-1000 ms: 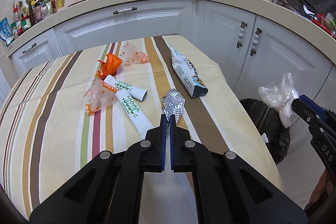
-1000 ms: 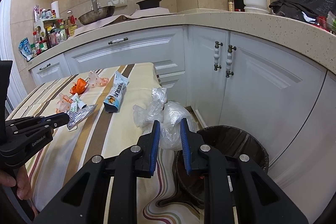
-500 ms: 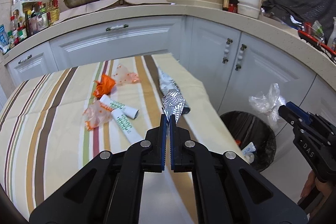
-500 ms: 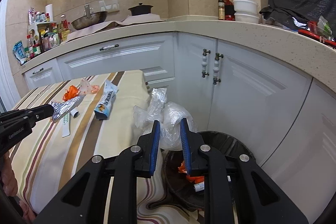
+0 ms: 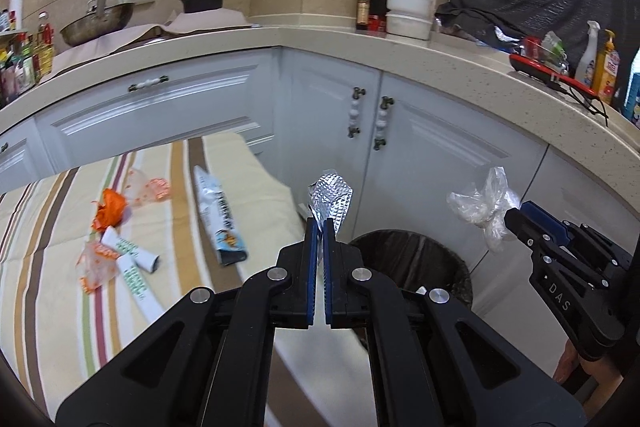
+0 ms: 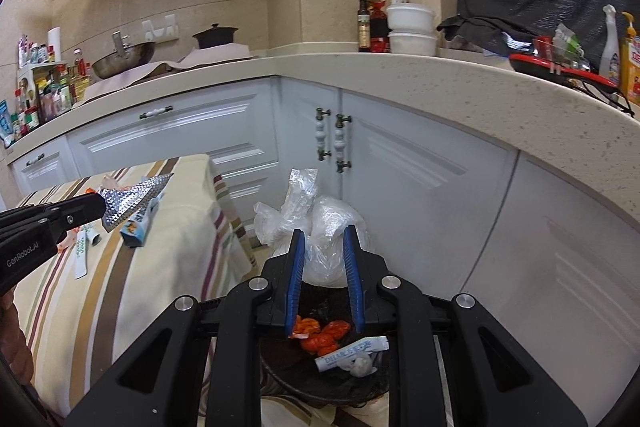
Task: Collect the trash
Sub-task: 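Carry the foil and clear bag over the bin and release both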
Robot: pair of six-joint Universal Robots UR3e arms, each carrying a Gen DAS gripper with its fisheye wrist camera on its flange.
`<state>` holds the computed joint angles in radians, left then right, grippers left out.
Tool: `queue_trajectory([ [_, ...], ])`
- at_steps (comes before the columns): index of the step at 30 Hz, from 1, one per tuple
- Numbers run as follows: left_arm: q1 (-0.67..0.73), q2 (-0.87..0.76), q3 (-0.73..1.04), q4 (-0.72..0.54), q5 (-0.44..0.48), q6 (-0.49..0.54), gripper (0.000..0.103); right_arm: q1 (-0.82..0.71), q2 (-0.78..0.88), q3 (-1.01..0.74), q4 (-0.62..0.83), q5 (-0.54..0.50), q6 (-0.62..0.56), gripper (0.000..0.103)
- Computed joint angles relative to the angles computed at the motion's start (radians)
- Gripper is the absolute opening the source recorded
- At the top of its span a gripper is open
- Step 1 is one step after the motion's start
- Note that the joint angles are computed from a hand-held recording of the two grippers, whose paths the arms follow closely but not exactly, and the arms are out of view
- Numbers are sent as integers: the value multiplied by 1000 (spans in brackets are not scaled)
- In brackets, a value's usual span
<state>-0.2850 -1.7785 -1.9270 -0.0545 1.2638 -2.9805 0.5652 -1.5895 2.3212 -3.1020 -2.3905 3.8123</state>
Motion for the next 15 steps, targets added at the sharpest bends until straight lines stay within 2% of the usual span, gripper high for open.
queue_trajectory([
  [6, -108, -149, 154, -11, 67, -22, 3, -74, -33, 83, -64, 25, -15, 21],
  [12, -199, -315, 338, -70, 130, -42, 3, -185, -3, 170, -205, 99, -58, 21],
  [15, -228, -387, 428, -130, 153, -57, 6, -244, 31, 213, -287, 142, -71, 26],
])
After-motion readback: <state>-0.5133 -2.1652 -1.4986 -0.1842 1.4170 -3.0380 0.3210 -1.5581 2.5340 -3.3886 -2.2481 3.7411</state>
